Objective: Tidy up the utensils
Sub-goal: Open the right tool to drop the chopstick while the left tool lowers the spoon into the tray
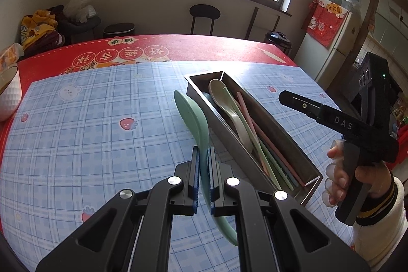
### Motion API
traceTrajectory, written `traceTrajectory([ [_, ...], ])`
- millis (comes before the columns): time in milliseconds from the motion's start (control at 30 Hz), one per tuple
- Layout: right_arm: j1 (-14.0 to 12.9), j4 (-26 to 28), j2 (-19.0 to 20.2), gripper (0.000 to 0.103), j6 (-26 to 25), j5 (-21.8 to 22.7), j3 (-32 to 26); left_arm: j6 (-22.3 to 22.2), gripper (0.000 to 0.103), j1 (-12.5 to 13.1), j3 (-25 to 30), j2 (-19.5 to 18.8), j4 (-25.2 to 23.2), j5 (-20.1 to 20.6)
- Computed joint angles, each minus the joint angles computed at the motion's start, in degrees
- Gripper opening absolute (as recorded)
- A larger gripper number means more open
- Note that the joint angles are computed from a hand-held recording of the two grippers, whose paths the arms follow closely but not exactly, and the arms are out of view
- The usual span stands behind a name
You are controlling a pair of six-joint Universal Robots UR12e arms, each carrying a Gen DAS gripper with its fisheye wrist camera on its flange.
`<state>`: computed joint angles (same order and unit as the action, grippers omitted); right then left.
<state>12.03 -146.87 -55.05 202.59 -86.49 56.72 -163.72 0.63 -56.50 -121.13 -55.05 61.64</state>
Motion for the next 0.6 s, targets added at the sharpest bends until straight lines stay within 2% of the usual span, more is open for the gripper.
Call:
traceTrajectory([
  [100,-0.05,-2.78,-0.23,0.072,-3.11,-0.70,0.69,-0.61,0.006,-0.69,1.26,-0.66,-0.61,0.16],
  [133,-0.25,-3.35,-0.31,0.074,-3.53,-0.12,0.92,-0.76,0.006,-0.96,1.78,-0.93,-0.90,0.31],
  [200,-0.85,-4.84,-0.65,0.085,-2.94,1.87,1.83,-1.03,0.006,-1.56,2.82,-1.50,-1.35,0.94],
  [300,-1.79,-7.93,-1.50,0.085,-0.63,3.94,4.13,-1.11,0.006,-2.56,4.84,-2.66,-2.28,2.17],
  [467,-3.45,-8.94,-2.40,0.086,6.02,7.99,6.34,-2.55,0.006,-4.37,9.80,-5.77,-4.35,4.90],
  [600,-4.01,-9.42,-2.81,0.086,10.03,8.33,7.37,-3.67,0.006,-5.87,14.94,-8.91,-7.09,7.87],
])
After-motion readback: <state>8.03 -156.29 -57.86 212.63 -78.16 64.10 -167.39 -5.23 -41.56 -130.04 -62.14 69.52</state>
